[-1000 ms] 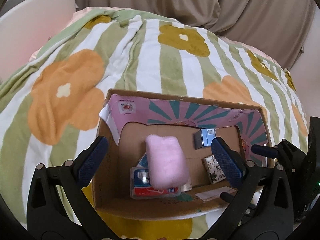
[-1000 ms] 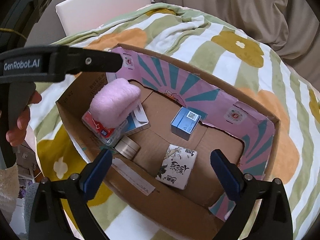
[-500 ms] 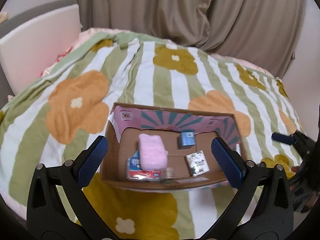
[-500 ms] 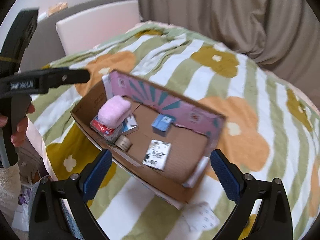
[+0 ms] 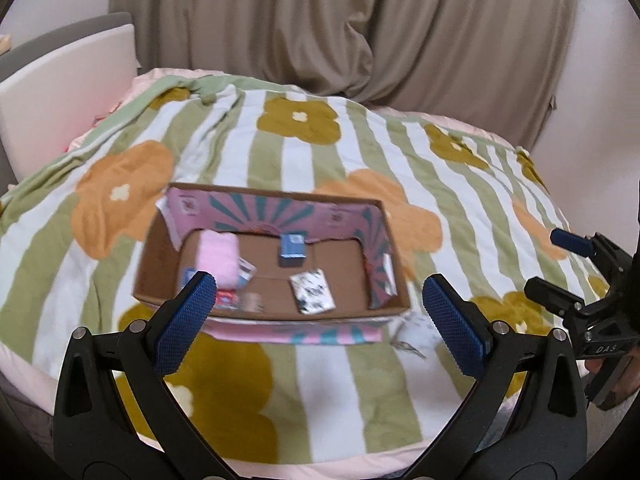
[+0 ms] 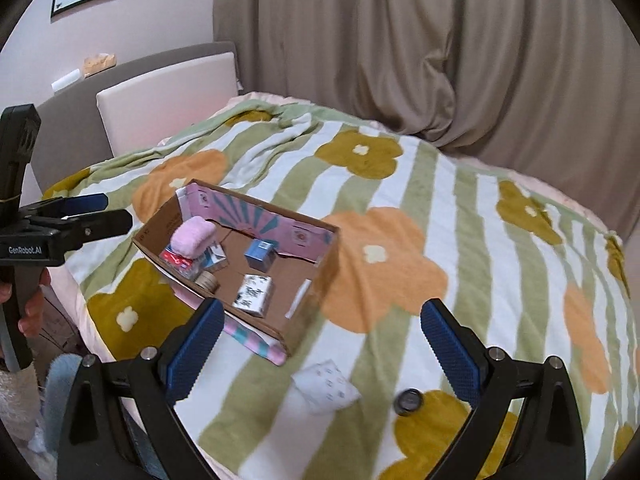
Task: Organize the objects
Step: 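Move both grippers back toward the white sock ball and black lens cap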
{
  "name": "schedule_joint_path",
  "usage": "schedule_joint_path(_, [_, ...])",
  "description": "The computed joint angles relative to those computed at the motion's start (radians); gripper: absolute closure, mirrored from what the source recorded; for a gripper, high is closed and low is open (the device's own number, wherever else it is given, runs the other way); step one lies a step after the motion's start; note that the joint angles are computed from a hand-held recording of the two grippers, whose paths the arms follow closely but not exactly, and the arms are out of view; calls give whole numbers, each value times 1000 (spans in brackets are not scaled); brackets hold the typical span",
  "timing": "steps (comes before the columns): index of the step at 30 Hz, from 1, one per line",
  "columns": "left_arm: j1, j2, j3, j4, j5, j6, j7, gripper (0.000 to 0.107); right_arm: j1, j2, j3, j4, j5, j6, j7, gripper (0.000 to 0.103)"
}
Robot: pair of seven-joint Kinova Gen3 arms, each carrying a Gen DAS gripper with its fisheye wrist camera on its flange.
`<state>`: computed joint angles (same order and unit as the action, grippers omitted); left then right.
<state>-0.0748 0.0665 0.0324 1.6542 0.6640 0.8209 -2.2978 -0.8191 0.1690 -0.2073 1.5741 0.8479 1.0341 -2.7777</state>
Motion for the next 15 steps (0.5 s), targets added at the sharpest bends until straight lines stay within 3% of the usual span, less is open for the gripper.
schedule_joint_path(9, [114,-51,45,141,-56,-101,110,5,44,-119,-50,196,42,-50,-94,5])
schedule_joint_path(15, [222,-68,92,279,-99,-299,223,5,124,-193,-78,352,39,-158,-137,5])
